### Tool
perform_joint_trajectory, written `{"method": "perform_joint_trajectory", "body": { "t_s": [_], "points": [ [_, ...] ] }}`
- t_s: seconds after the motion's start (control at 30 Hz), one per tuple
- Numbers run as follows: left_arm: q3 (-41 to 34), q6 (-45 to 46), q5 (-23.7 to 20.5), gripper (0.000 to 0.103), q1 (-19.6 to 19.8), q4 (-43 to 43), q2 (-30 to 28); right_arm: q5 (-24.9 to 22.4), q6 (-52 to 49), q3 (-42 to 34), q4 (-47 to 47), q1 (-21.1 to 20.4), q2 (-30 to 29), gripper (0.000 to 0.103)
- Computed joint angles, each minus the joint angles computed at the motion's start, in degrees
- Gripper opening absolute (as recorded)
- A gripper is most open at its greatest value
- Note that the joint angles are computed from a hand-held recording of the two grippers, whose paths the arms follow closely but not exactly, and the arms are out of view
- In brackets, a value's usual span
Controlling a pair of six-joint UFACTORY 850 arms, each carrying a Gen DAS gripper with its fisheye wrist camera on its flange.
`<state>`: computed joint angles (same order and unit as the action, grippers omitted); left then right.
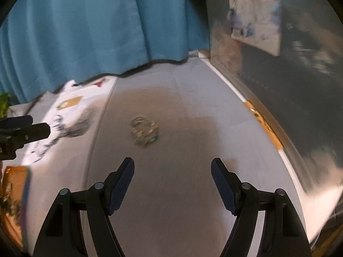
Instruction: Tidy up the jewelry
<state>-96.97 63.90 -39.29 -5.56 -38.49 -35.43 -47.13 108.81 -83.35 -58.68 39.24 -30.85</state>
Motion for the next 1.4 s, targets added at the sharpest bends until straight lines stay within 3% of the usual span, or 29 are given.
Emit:
{"method": "perform_joint_trajectory", "body": {
  "t_s": [0.17,0.3,0.57,0.7,0.83,0.87,0.93,0.97,1.0,1.03,1.1,1.23,1.4],
  "points": [
    [-11.61,-7.56,-2.33,0.093,-3.68,4.77,-9.8,5.16,-6.83,-3.97,1.95,-4.79,-4.6,0.074],
    [-17.25,-10.03,-4.15,0.093,-5.98,8.16,-14.54,5.66,-8.97,-6.92,2.31,-6.36,-7.36,0.074],
    [-20.8,-15.64,-2.36,0.096,-7.6,15.56,-18.75,5.83,-15.17,-9.85,5.66,-7.8,-10.34,0.08],
    [-21.87,-16.57,-4.0,0.096,-7.76,17.54,-19.26,3.81,-18.27,-9.74,5.44,-7.34,-10.17,0.081],
    [-22.43,-16.45,-5.24,0.093,-7.78,18.88,-19.32,4.95,-16.52,-6.91,4.18,-7.1,-8.39,0.081],
    [-21.64,-15.33,-5.15,0.083,-7.81,18.04,-18.74,5.41,-16.02,-6.45,3.87,-7.12,-8.11,0.08],
    [-18.99,-9.67,-4.98,0.037,-7.8,13.96,-16.86,7.44,-15.76,-5.55,3.17,-7.21,-7.48,0.063],
    [-18.73,-7.48,-5.68,0.007,-7.94,12.97,-16.62,10.18,-15.6,-4.77,2.09,-7.21,-6.87,0.039],
    [-17.35,-5.78,-5.87,0.004,-8.39,13.06,-15.68,10.53,-17.17,-5.14,1.66,-6.97,-7.09,0.015],
    [-15.77,-5.14,-5.53,0.004,-8.68,13.07,-14.7,10.92,-19.66,-5.86,1.84,-6.69,-7.53,0.006],
    [-16.03,-5.07,-8.8,0.004,-8.39,12.07,-14.58,8.82,-22.73,-7.77,2.87,-5.96,-8.73,0.004],
    [-13.38,-3.76,-9.02,0.004,-6.77,8.68,-11.69,10.76,-16.08,-4.17,1.53,-5.82,-5.46,0.002],
    [-8.56,-0.19,-10.4,0.004,-3.25,3.13,-5.48,5.64,-10.5,-1.72,-3.01,-3.09,-0.95,0.0]
  ]
}}
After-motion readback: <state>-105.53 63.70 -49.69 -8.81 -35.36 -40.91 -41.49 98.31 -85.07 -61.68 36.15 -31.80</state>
